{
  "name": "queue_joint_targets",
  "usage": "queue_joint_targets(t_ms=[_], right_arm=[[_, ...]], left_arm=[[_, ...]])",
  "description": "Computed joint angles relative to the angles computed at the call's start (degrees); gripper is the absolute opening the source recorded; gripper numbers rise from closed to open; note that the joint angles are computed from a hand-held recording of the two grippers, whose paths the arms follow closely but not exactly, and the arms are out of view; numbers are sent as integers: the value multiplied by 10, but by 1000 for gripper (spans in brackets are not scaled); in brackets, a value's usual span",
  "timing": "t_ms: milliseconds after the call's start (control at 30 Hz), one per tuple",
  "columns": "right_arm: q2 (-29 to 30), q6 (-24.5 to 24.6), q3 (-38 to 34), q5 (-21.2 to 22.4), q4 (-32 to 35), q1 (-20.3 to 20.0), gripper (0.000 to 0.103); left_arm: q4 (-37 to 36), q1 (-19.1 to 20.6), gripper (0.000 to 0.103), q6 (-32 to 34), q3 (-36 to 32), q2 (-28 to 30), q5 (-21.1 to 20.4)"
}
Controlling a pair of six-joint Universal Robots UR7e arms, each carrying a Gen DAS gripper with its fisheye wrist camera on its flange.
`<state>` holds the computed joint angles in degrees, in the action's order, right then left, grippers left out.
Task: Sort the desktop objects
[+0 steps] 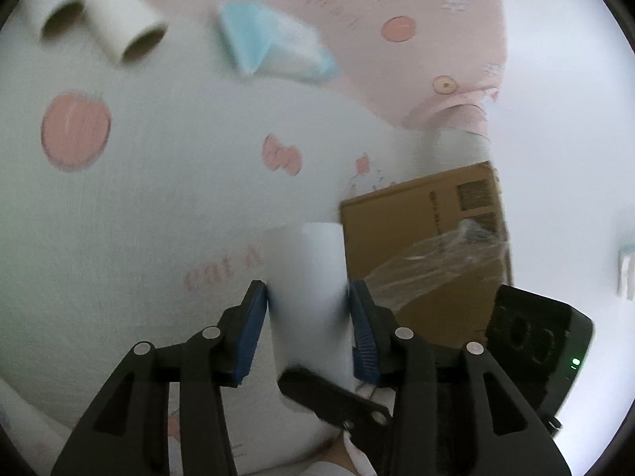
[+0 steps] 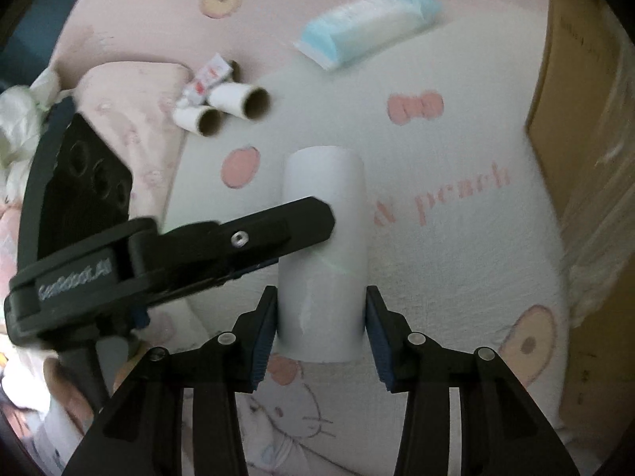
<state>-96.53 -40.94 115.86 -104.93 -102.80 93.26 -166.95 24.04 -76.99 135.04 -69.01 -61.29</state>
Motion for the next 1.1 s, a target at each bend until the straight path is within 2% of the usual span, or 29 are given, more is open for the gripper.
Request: queue_joint_targets(t_ms=[167,333,500,767,1100], right_arm=[[-18,-20,-22,33,17,20,40],[-29,-29,-48,68,34,30,40],[-32,-32,-86,90,49,37,40],[-30,-45,-145,122,56,43,40],[0,-44,-227,164,60,30,40]], left_arm=[[97,-33,47,30,-46,-18,47],[168,-49,48,58,-99,-18,70],[203,-58,48,87,-147,-5,84],[212,-62,48,132,-232,40,100],[248,-56,48,217,-357,116,108]])
